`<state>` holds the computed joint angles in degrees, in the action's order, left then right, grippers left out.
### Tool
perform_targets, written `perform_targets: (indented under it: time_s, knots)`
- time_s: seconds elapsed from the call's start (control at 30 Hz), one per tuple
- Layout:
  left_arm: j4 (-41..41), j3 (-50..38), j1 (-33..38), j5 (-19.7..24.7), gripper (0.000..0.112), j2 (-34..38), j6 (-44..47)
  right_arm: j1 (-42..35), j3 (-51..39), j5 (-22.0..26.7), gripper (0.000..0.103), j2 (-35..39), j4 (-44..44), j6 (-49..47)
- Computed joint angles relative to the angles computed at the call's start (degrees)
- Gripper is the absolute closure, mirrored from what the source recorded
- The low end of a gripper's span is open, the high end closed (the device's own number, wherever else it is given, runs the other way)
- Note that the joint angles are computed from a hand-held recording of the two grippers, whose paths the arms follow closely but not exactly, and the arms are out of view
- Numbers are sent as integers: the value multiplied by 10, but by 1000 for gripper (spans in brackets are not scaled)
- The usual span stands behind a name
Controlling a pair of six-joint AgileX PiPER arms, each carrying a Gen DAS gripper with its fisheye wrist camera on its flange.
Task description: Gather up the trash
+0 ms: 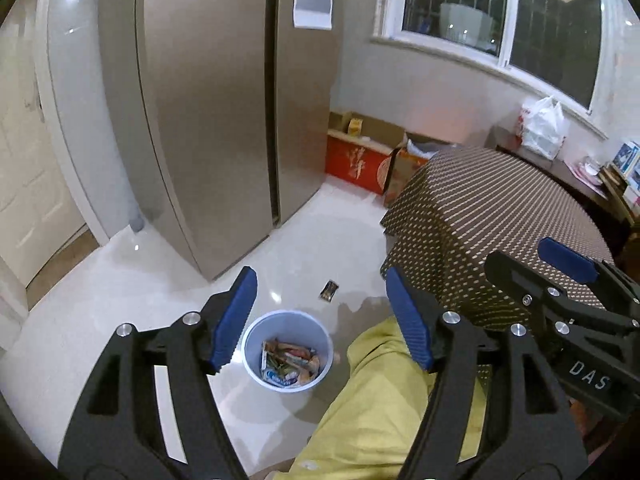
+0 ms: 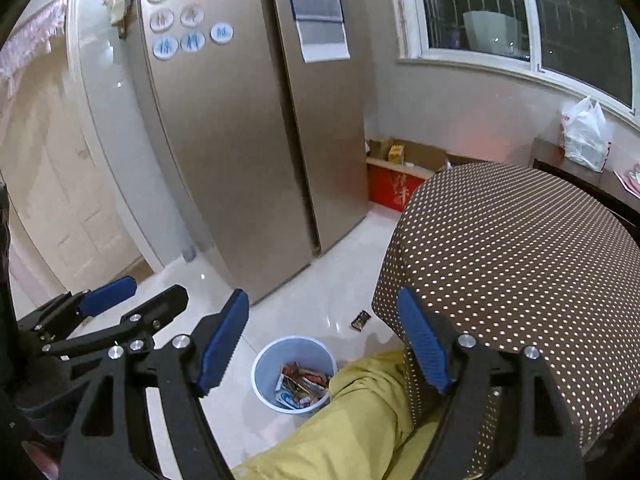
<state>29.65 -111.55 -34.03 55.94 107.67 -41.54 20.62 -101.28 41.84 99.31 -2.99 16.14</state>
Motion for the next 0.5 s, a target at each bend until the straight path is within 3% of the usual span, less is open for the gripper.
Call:
perform_targets:
  time_s: [0.33, 0.5]
  knots:
    - [87, 11, -60, 17, 43, -40, -63, 40, 94, -56, 26, -103, -163, 132]
    - [131, 21, -82, 24, 41, -52, -92, 49, 119, -70, 25, -128, -198, 168]
